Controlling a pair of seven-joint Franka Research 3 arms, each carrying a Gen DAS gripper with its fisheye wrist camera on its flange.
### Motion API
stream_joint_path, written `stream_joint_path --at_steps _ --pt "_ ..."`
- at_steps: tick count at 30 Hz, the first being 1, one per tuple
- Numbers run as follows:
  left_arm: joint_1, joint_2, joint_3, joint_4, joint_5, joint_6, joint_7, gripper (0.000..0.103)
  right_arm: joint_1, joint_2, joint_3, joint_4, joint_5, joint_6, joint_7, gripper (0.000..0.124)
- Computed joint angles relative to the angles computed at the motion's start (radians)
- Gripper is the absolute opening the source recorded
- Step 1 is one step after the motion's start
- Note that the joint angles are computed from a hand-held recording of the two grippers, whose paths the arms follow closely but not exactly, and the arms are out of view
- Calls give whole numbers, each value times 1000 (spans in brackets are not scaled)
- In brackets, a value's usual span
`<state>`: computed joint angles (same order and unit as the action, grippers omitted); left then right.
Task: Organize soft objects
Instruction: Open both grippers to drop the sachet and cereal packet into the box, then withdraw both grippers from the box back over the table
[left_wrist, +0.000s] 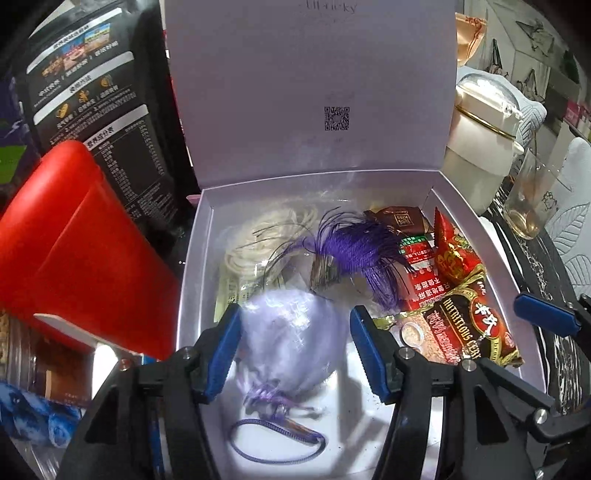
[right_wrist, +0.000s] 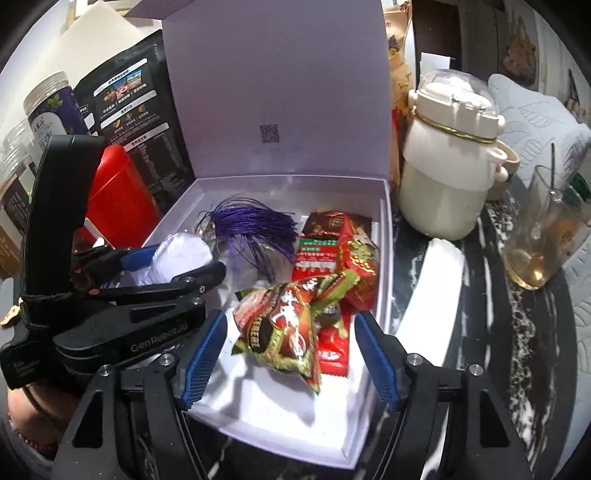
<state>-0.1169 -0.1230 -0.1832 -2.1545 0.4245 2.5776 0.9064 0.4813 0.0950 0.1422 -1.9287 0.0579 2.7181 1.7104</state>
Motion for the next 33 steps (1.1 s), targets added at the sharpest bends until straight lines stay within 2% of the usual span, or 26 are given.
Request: stream_joint_path --at_steps 1,2,3,5,13,17,33 --pt "-1 -1 -3 4 2 -7 -4 60 3 -12 -5 -10 -27 -2 17 72" --pt "-3 -2 -4 7 1 -14 -3 64 2 -25 -7 -21 -44 -2 27 72" --pt "-5 -2 -6 13 -1 -25 -5 73 1 -36 -8 -30 -56 -1 34 72" --pt "-2 -19 -16 10 44 -32 -56 79 -5 -58 -9 -46 -90 -5 62 72" --pt "-9 -92 -31 -5 81 -54 -99 81 -33 -124 7 -80 -134 -20 122 72" --pt "0 -133 -41 -9 114 -48 -127 81 -42 -150 18 -83 -137 -12 113 73" --pt "19 -345 -74 -32 168 -33 -165 81 -104 -289 82 -84 -254 54 209 76"
